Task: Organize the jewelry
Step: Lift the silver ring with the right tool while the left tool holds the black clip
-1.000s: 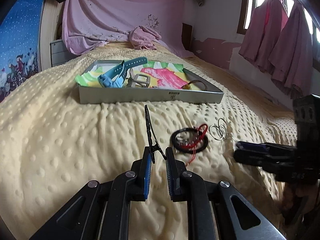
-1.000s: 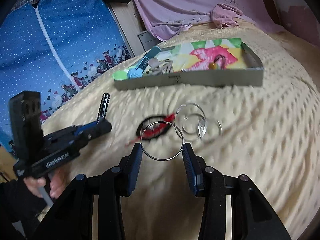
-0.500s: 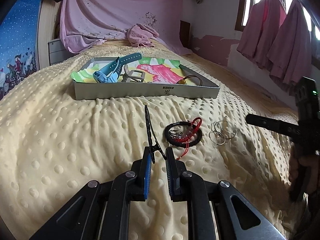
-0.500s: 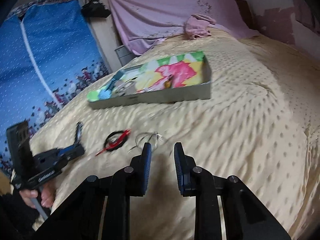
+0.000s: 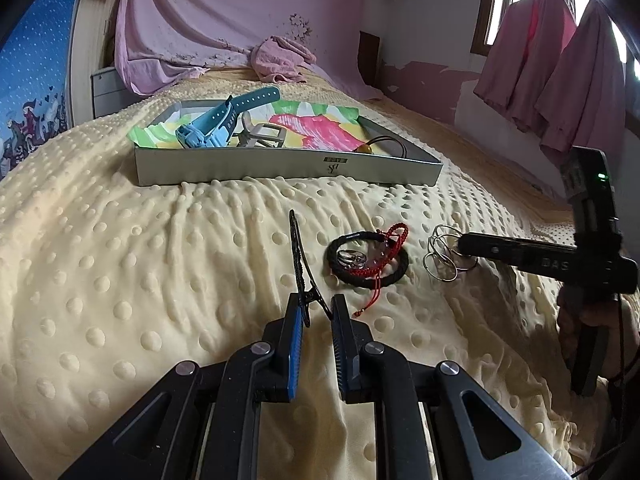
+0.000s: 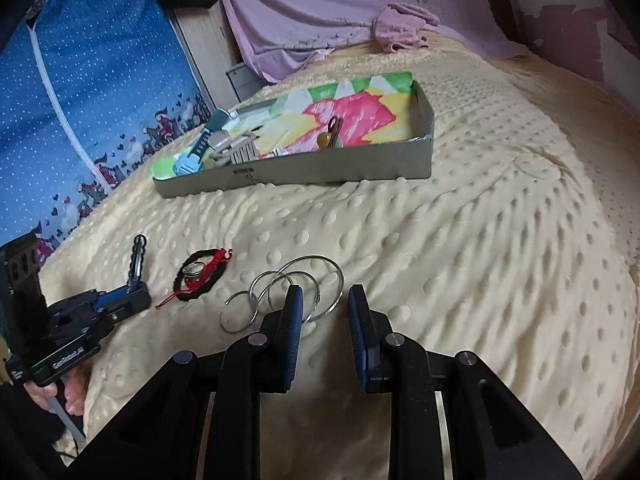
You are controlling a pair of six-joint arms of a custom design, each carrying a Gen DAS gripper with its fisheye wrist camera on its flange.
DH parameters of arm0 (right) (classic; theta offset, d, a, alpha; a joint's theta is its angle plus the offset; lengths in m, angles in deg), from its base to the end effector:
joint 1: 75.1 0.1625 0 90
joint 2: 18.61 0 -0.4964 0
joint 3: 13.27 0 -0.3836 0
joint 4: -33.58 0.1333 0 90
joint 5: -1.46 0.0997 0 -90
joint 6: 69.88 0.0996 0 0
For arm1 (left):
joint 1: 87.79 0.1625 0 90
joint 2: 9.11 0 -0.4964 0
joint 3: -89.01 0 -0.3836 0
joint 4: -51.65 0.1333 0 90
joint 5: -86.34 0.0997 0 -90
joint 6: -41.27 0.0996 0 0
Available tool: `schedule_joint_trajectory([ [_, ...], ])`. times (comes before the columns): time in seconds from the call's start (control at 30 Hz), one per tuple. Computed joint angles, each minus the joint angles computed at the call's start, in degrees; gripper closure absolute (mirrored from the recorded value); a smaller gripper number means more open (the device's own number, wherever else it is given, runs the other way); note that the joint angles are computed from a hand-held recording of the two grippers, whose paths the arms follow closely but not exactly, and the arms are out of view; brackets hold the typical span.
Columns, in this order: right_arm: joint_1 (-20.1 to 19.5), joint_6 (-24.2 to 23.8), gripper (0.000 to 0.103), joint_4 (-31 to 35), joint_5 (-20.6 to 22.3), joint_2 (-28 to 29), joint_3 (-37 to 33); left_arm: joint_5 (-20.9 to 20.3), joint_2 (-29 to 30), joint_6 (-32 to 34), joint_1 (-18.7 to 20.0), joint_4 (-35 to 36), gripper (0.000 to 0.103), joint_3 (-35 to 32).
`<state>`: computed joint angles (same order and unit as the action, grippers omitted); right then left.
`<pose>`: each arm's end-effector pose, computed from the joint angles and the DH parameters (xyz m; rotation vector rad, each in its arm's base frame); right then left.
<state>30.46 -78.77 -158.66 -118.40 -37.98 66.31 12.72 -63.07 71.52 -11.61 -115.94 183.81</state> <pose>0.2928 -0.7393 -0.0032 0.2785 -2.4922 0.9954 -0.0151 -0.7371 0.2961 0.8790 2.5103 -0.8188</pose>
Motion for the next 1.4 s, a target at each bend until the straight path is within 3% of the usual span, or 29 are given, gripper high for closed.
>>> schedule_joint_trajectory([
  [0.17,0.12,-0.23,0.083,5.68,-2.12,1.58,-4.18,-0.07,0.22,-0.32,0.05,0.57,0.090,-0.47],
  [0.2,0.36,-1.12,0.094,6.12,-3.09,1.98,-4.87,-0.15,0.19,-0.37,0.07,0.60,0.090,-0.47],
  [0.23,0.60,-1.97,0.096,6.35,-3.87,2.30,-5.37,-0.17,0.22,-0.37,0.07,0.56,0.090,-0.49],
  [0.57,2.56,-10.49,0.100,-3.42,-8.90,3.01,-7.31,-1.07,0.20,-0.04,-0.42,-0.78,0.090,-1.09],
  [0.8,4.50,-16.29,0.100,-6.52,-9.03,2.03,-8.87,-1.77,0.33,0.17,-0.97,-1.28,0.090,-1.70],
  [1.0,5.39,-16.62,0.100,-8.42,-5.52,-0.11,-6.92,-2.40,0.14,0.37,-1.15,-1.31,0.090,-1.76],
  [1.23,5.29,-14.26,0.100,-5.15,-2.18,-0.66,-5.62,-2.10,-0.03,0.15,-1.02,-1.05,0.090,-1.39],
  [1.4,3.37,-8.33,0.100,-0.46,6.23,-1.02,-3.30,-1.65,0.04,-0.06,-0.50,-0.85,0.090,-1.31],
])
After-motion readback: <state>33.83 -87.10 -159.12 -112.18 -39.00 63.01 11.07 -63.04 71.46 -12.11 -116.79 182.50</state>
